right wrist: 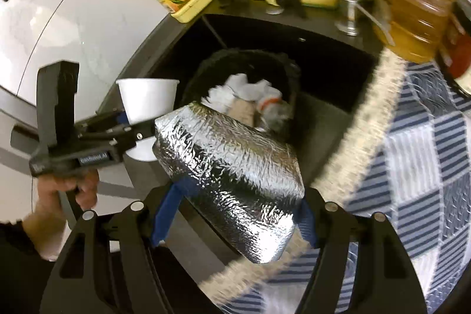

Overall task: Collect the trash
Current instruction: 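Carry the paper cup and foil packet over the sink bin, then open both tools to drop the cup and foil packet into the bin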

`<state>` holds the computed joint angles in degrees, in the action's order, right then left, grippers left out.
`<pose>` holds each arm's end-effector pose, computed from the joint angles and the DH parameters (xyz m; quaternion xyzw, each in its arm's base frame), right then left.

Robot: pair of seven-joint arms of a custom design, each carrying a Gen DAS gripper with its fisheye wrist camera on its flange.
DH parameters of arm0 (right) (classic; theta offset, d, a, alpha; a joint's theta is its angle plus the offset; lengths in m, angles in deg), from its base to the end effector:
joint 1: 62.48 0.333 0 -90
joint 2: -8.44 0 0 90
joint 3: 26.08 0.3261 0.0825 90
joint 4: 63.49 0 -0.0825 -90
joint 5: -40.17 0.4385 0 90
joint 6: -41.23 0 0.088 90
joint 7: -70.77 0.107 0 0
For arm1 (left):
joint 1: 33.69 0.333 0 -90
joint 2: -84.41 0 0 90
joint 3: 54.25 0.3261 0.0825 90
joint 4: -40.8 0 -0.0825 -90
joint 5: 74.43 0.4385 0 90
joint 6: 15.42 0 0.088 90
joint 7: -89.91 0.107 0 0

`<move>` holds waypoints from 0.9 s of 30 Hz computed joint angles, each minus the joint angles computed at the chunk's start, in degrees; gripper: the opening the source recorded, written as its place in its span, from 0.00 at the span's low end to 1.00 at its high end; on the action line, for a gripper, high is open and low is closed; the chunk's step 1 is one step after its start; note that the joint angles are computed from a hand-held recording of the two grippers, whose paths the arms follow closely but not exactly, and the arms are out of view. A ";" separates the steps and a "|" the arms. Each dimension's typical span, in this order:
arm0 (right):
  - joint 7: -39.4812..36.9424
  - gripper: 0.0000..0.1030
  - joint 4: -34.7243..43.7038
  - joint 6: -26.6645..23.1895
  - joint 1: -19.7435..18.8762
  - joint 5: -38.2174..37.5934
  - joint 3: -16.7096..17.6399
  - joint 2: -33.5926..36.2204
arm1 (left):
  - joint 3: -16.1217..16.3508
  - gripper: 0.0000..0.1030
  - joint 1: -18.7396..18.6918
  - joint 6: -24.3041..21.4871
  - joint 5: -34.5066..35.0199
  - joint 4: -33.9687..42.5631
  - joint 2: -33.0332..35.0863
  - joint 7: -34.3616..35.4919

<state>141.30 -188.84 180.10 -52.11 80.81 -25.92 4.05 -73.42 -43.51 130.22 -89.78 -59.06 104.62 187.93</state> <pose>0.5824 0.1110 0.4357 -0.6909 0.6561 0.0621 0.2972 0.6554 -0.3325 0.4157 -0.5268 0.8059 -0.2703 0.0023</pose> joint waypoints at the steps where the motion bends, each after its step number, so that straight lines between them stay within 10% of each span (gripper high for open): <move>1: 0.48 0.67 0.96 0.14 0.25 0.21 0.25 0.86 | 0.21 0.59 0.37 0.05 -0.20 0.07 0.09 -0.03; 27: 19.50 0.73 18.66 6.28 -0.61 -1.09 3.32 18.14 | 0.44 0.69 1.93 -8.73 1.01 17.41 12.23 -0.87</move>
<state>160.80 -170.19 186.38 -52.72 79.72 -22.60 22.19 -72.98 -41.58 121.49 -88.77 -41.64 116.86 187.05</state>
